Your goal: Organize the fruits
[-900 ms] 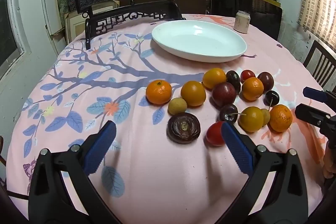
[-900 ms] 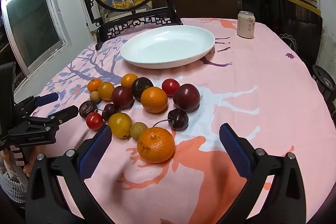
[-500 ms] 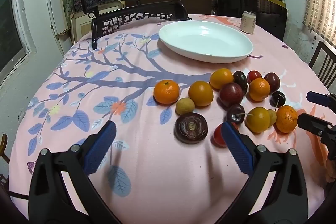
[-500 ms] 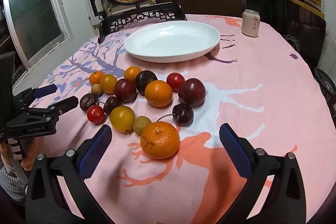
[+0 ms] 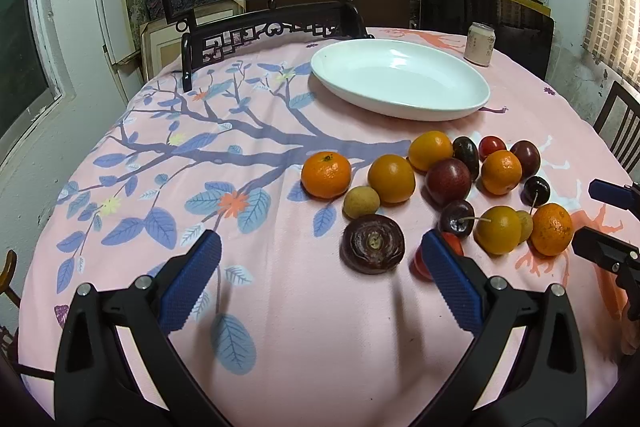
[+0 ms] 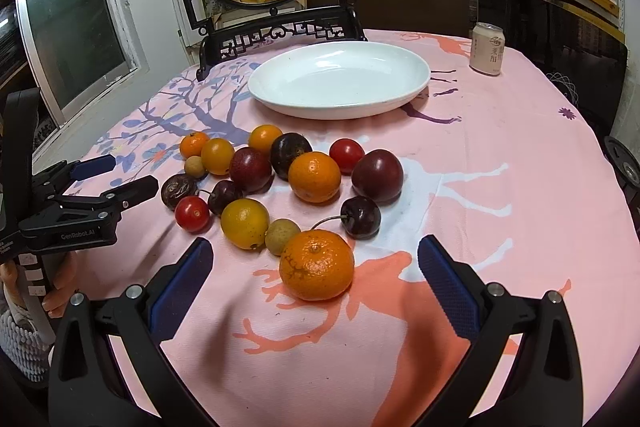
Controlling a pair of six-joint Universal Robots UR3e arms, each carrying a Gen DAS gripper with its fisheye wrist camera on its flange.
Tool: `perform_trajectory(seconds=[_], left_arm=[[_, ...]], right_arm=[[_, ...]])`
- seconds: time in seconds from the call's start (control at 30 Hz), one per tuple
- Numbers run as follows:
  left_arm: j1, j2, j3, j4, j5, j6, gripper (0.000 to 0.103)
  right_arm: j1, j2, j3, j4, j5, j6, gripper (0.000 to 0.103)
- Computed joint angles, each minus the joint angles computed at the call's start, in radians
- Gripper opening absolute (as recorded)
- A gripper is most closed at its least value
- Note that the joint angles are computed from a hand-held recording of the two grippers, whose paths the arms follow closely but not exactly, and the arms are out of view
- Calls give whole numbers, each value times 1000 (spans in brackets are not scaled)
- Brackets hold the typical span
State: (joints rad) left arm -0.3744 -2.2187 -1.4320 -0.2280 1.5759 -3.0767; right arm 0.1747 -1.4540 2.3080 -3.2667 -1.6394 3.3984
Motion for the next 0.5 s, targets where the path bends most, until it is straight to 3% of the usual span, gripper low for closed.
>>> perform_trajectory(seconds=[0.5], left_arm=[[1,2,-2,1,0,4,101]], right_arm=[[-10,-12,6,17,-4,20,102]])
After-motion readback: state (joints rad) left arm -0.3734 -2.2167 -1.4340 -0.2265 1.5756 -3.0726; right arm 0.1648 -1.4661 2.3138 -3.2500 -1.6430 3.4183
